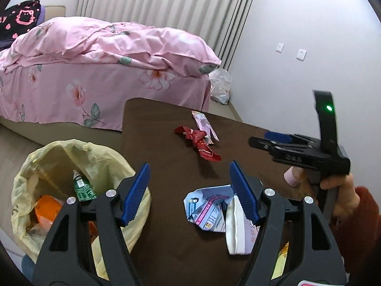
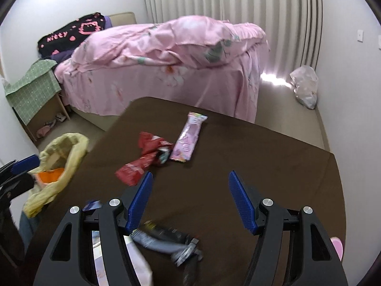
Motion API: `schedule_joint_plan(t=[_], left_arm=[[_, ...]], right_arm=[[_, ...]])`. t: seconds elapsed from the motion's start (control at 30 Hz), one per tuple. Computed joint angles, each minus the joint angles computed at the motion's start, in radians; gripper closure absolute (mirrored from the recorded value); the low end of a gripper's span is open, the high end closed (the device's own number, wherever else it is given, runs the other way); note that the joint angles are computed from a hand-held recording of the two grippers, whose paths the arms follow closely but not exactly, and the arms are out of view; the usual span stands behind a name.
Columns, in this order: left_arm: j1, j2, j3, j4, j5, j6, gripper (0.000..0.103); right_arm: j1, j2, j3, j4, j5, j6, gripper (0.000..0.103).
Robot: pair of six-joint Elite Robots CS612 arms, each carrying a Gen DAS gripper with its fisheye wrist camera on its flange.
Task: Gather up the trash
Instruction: 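Move both tools back over the remaining wrappers on the table, then grasp the pink candy bar with the right tool while the left tool grasps the blue-white wrapper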
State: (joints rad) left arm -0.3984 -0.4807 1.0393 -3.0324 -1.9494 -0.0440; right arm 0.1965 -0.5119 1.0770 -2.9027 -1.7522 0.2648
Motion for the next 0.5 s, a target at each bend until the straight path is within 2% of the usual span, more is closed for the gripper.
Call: schedule_joint_plan(t=[0.07, 0.13, 0.2, 0.27, 0.3, 0.43, 0.5], left_arm=[[-0.004, 0.008, -0.020, 0.040, 0.008, 0.010, 0.037], [-0.008, 0.016, -0.041, 0.084, 0.025, 0.022, 0.037], [-0.008, 0.022, -0.055, 0.107, 0.028, 0.030, 0.037], [-0.008, 0.025, -0.060, 0.112, 0.029, 0.031, 0.038], [-0.007, 0.027, -0.064, 0.113, 0.030, 0.031, 0.037], [-0.002, 0.035, -0.077, 0.121, 0.019, 0.024, 0.037], [0.000, 0.042, -0.090, 0.135, 0.015, 0.026, 0.037]], right_arm=[[-0.011, 0.027, -0.055, 0.056, 0.031, 0.010, 0.041], [-0.024, 0.059, -0.110, 0.070, 0.094, 0.014, 0.040], [-0.027, 0.089, -0.164, 0.095, 0.098, 0.018, 0.041], [-0.028, 0.130, -0.242, 0.144, 0.087, 0.023, 0.045], [-0.031, 0.156, -0.292, 0.184, 0.096, 0.028, 0.049], [-0.045, 0.222, -0.416, 0.283, 0.142, 0.049, 0.053], [-0.049, 0.239, -0.449, 0.321, 0.169, 0.043, 0.060]])
